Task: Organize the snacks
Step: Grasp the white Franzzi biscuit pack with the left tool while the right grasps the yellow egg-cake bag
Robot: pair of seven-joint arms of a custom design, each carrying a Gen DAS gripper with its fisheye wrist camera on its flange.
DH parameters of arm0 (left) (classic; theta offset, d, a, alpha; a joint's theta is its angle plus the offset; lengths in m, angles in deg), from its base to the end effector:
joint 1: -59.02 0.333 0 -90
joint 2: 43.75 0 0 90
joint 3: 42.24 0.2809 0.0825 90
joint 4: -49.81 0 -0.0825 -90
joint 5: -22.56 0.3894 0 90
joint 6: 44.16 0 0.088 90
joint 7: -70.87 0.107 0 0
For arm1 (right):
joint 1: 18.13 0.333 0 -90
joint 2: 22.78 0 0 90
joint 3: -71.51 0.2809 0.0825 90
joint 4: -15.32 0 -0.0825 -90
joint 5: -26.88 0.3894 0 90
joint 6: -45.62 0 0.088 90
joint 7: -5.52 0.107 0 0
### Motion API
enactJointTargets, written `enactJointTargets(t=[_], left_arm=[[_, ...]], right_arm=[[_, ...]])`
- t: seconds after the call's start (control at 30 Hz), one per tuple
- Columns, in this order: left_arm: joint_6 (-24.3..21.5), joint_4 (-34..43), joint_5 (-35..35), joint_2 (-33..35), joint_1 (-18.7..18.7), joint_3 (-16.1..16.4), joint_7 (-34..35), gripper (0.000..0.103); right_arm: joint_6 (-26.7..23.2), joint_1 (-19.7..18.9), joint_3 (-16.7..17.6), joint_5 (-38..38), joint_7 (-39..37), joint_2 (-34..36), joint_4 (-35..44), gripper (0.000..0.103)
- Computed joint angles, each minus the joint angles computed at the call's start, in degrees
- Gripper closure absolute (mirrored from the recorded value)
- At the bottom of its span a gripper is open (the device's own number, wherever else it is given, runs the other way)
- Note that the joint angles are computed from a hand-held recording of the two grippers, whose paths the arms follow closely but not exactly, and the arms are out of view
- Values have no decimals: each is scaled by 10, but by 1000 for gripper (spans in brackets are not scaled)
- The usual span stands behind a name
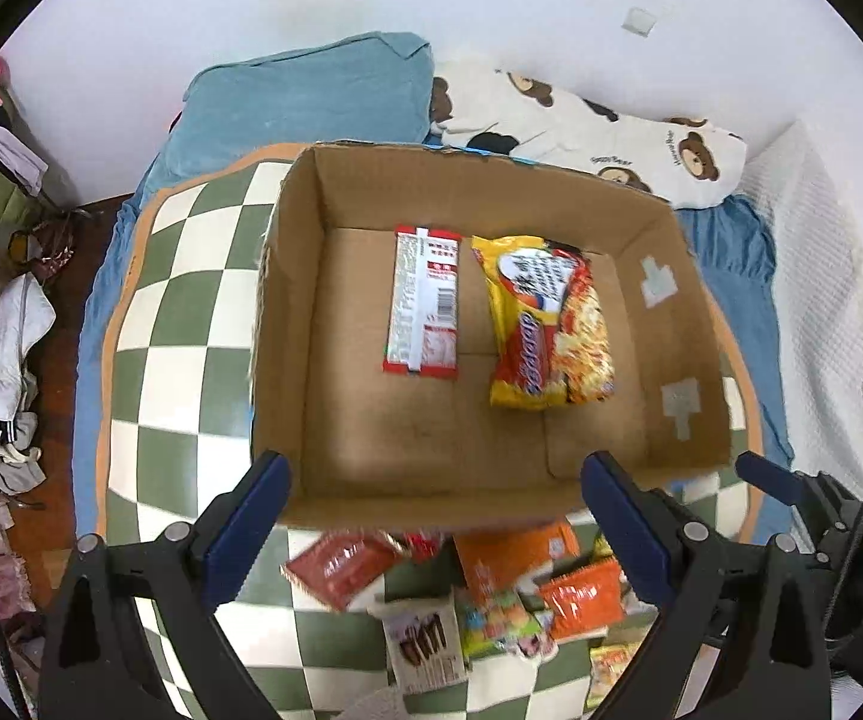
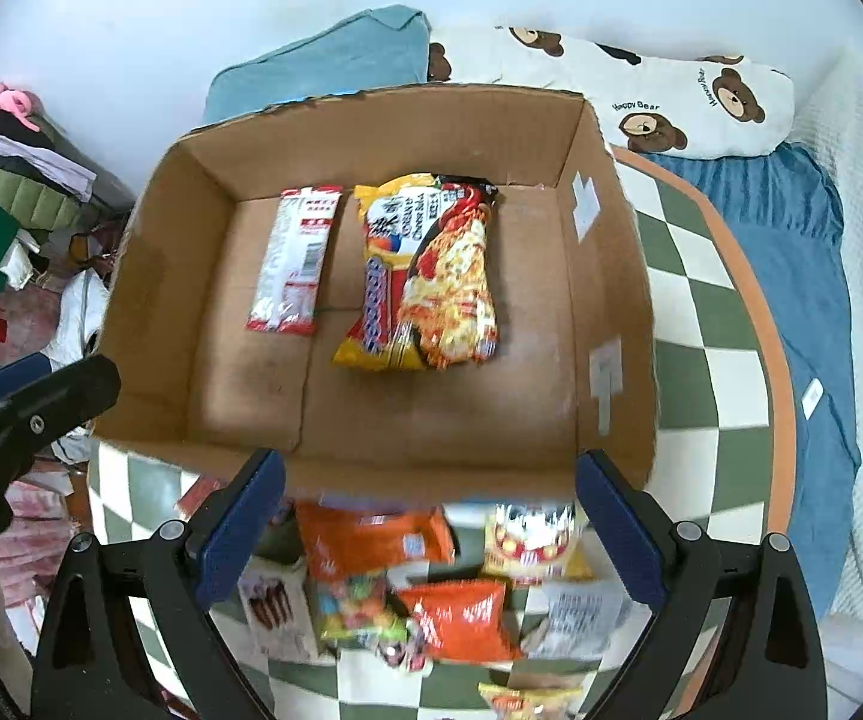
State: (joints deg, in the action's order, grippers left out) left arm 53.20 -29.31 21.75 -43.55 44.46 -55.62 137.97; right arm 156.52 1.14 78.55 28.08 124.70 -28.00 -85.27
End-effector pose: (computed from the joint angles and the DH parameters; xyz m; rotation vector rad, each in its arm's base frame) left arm 0.5010 -0.2669 0.6924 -2.0364 2.2245 -0.4588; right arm 0.5053 0.2543 0.5860 -1.9801 2.0897 -0.1033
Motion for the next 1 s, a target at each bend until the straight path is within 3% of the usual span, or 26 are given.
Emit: enactJointTargets(t=[0.23,0.43,0.57,0.73,0.8,0.83,0.87,1.0], left_arm=[[26,-145,3,-125,-9,-3,9,4],[15,-290,-49,-193,-34,3,11,4],[12,-351,-43,-196,-52,-10,11,4],[5,-361,-19,-152,-66,-24,-3,4],[10,-363,1,-140,-70,-30,-3,14],[9,-362,13,-135,-73,-34,-4,28],[10,-366,19,-133,-75,-35,-3,35],[42,-399,19,-158,-83,-32,3,37]], right_arm=[[15,2,10,43,22,-144,-156,4],[5,-6,28,63,48,-270,-292,4],[-22,-10,38,70,68,-347,-376,4],[-56,-6,46,87,89,-413,-468,4],[-64,-1,49,94,97,-433,-504,4],[-66,2,50,100,101,-440,-521,4],[-64,5,49,106,102,-442,-533,4],[-44,21,53,118,95,-428,-557,4]])
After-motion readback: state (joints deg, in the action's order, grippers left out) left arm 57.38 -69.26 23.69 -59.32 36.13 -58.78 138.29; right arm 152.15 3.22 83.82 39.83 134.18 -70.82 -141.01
